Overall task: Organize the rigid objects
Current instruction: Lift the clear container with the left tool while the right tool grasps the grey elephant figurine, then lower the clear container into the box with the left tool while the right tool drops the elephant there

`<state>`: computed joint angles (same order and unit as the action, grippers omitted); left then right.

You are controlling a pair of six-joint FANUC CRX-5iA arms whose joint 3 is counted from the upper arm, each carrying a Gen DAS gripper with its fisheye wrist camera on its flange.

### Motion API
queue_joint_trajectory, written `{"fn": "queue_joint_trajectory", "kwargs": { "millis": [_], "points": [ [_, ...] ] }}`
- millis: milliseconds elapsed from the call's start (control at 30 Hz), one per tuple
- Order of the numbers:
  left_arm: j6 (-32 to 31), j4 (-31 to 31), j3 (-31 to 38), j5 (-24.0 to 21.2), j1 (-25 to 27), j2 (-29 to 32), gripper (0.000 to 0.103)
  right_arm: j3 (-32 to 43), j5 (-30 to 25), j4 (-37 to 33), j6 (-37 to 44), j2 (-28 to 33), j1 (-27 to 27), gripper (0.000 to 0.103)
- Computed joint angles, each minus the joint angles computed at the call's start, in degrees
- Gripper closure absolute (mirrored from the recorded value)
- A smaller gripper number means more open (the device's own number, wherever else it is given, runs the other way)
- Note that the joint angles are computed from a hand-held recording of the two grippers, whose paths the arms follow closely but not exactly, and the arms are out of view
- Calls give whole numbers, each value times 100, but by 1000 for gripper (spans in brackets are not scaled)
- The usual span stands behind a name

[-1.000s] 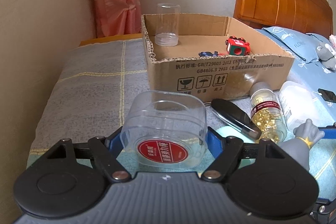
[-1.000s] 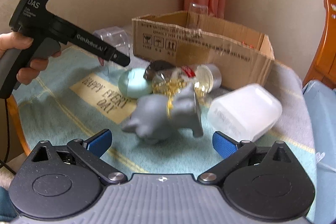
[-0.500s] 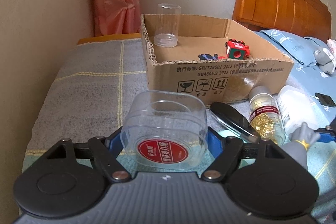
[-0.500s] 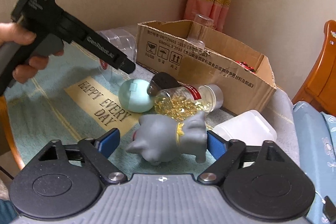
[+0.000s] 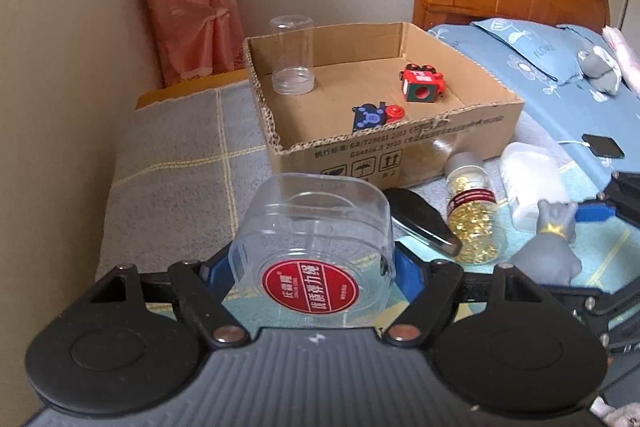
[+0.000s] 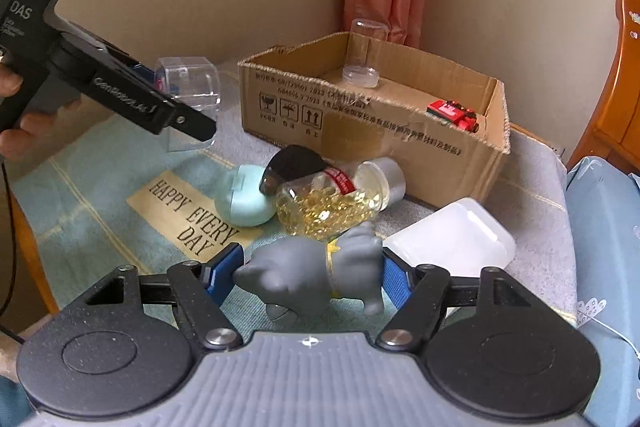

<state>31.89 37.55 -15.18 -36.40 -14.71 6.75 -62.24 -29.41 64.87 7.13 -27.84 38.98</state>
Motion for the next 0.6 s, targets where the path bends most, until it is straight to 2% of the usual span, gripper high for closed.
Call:
{"fn": "queue_joint_trajectory", "kwargs": {
  "millis": [167,300,433,600],
  "points": [
    [0,-172,279,-285,-7,-9,26,64,-49,-190,363,-286,-29,26],
    [-54,-273,554,-316,-83,37,26,132,36,57,470,-416,-275,26],
    [-104,-308,969,-377,-164,203,26,267,483,572,413,-375,-890,26],
    [-45,-538,1657,-439,-316,586,26,527,1306,1603,-113,-21,-1958,26]
  ]
}}
